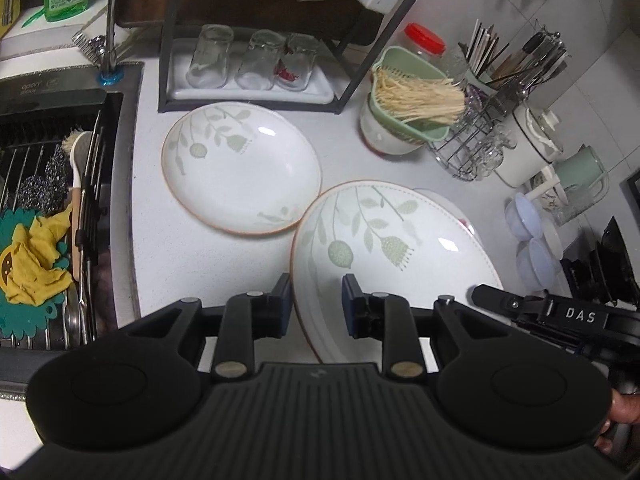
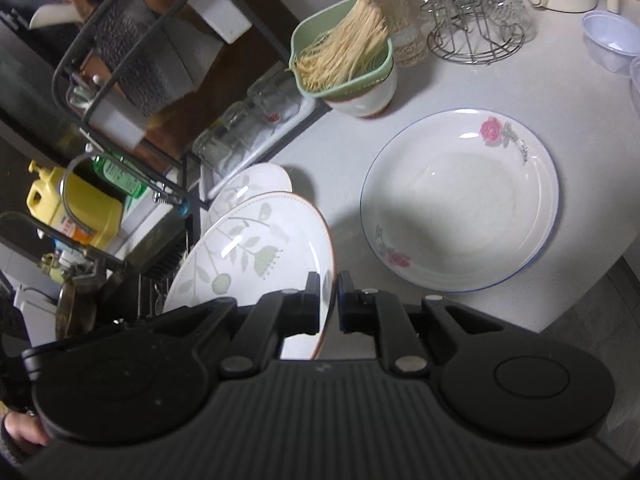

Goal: Organize plates and bowls
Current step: 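Lift the leaf plate with both grippers and carry it over the rose plate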

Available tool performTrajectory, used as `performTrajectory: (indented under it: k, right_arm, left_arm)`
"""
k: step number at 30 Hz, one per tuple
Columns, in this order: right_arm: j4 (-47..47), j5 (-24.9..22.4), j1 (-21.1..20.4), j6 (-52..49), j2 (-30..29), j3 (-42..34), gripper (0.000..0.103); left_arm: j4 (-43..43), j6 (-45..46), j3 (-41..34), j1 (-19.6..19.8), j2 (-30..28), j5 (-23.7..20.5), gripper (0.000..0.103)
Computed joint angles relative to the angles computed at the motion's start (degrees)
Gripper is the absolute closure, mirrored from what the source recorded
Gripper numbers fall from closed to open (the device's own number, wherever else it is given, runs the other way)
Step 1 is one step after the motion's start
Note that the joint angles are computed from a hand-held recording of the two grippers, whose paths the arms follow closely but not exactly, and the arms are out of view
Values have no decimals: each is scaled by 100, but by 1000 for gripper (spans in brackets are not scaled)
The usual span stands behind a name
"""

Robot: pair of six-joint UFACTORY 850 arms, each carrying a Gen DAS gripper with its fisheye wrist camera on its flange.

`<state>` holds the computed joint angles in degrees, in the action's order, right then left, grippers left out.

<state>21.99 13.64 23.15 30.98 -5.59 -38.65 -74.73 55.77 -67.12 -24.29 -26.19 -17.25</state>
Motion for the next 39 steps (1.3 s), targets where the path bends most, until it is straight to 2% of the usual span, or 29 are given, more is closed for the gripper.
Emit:
performTrajectory:
  k: [3,6,9,13,20,21,26,31,35,39]
  right_arm:
    - [267,123,-10,-199,83,31,92]
    - [61,251,-78,-7,139,61,92]
    - [-405,317,-222,313,190,88,92]
    - [-1483,407,-509,1110,206,127,92]
    - [-4112,632,-1198,3162,51,125,92]
    - [-4467,709,-1314,3436,23,117,92]
    - [-5820,985,-1829,4452,-170,52,92]
    - [-6742,1217,-2223,5020,-433,-58,92]
    - [-7616,1292,-2482,5496,-654,-208,92]
    - [-8399,1330,-2695,5831,-882,-347,92]
  left_arm:
    - [93,-35,-195,-6,-37,-59,75]
    - [199,-110,-406,-45,-105,-42,75]
    - [202,-152,-578,-110,-159,12,75]
    - [536,-699,-783,-275,-261,236,72]
    - [2139,-2856,-1317,-602,-661,526,71]
    - [2573,-3354,-1427,-651,-735,533,71]
    - [3651,-4795,-1853,-840,-1055,485,71]
    - [4371,-5787,-2210,-968,-1391,355,71]
    - [5549,-7114,-2545,-1105,-1678,211,71]
    - [6283,-7956,-2797,-1235,-1898,33,71]
